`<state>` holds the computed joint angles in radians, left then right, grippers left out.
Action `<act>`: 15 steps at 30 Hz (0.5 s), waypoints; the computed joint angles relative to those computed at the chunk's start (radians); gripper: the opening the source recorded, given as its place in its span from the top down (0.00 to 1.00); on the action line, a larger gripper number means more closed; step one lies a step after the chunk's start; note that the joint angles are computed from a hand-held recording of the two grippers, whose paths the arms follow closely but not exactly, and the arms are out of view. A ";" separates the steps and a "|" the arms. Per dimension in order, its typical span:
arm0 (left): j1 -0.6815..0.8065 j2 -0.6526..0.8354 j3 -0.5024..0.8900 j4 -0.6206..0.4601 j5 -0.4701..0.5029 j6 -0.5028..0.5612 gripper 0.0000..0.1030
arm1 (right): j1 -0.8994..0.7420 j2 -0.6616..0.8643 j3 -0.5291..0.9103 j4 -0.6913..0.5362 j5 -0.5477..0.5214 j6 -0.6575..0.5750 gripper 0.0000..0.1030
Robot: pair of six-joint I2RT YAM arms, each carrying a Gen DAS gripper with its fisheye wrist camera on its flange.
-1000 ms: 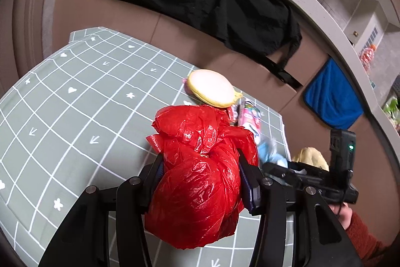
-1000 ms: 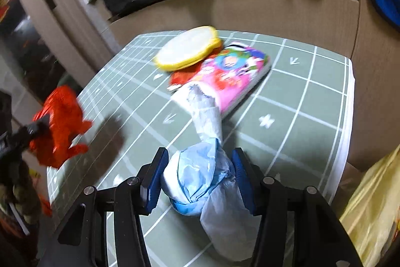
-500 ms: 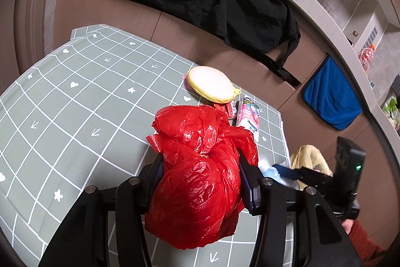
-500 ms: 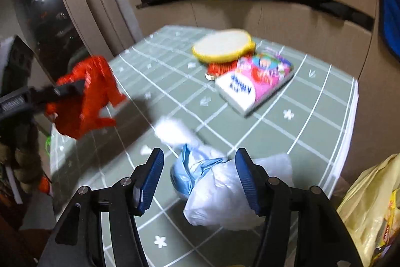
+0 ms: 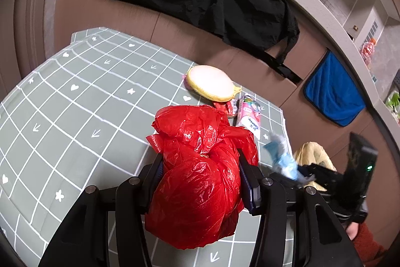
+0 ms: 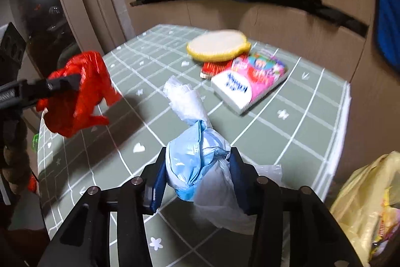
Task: Collect trash
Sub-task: 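Grasp the red plastic bag with left tool while right tool grasps blue-white tissue, then carry red bag and tissue over the bin and open both tools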
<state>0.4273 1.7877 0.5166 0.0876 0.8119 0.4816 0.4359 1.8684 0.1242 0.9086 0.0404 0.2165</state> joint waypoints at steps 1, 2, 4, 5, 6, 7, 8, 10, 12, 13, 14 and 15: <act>-0.006 -0.019 -0.011 0.003 0.003 -0.003 0.50 | 0.005 -0.066 -0.020 -0.028 0.011 0.006 0.58; -0.018 -0.048 -0.027 0.012 0.004 -0.013 0.50 | 0.008 -0.117 -0.031 -0.056 0.013 0.010 0.58; -0.039 -0.102 -0.053 0.023 0.004 -0.032 0.50 | 0.012 -0.259 -0.053 -0.146 0.024 0.014 0.58; -0.056 -0.138 -0.067 0.028 0.005 -0.046 0.50 | 0.016 -0.341 -0.063 -0.202 0.037 0.016 0.58; -0.074 -0.180 -0.083 0.035 0.005 -0.065 0.50 | 0.021 -0.431 -0.074 -0.265 0.046 0.016 0.58; -0.094 -0.225 -0.101 0.045 0.003 -0.084 0.50 | 0.027 -0.526 -0.082 -0.333 0.057 0.015 0.58; -0.118 -0.275 -0.121 0.055 -0.002 -0.105 0.50 | 0.015 -0.603 -0.085 -0.392 0.054 0.003 0.58; -0.169 -0.359 -0.154 0.082 -0.023 -0.154 0.50 | 0.006 -0.803 -0.090 -0.553 0.063 -0.013 0.58; -0.226 -0.445 -0.181 0.100 -0.044 -0.201 0.50 | -0.012 -0.992 -0.089 -0.712 0.060 -0.030 0.58; -0.249 -0.471 -0.186 0.102 -0.053 -0.219 0.50 | -0.023 -1.082 -0.088 -0.787 0.060 -0.040 0.58; -0.274 -0.500 -0.190 0.100 -0.064 -0.238 0.50 | -0.035 -1.140 -0.089 -0.834 0.056 -0.051 0.58; -0.298 -0.524 -0.193 0.101 -0.076 -0.257 0.50 | -0.049 -1.237 -0.083 -0.921 0.057 -0.065 0.58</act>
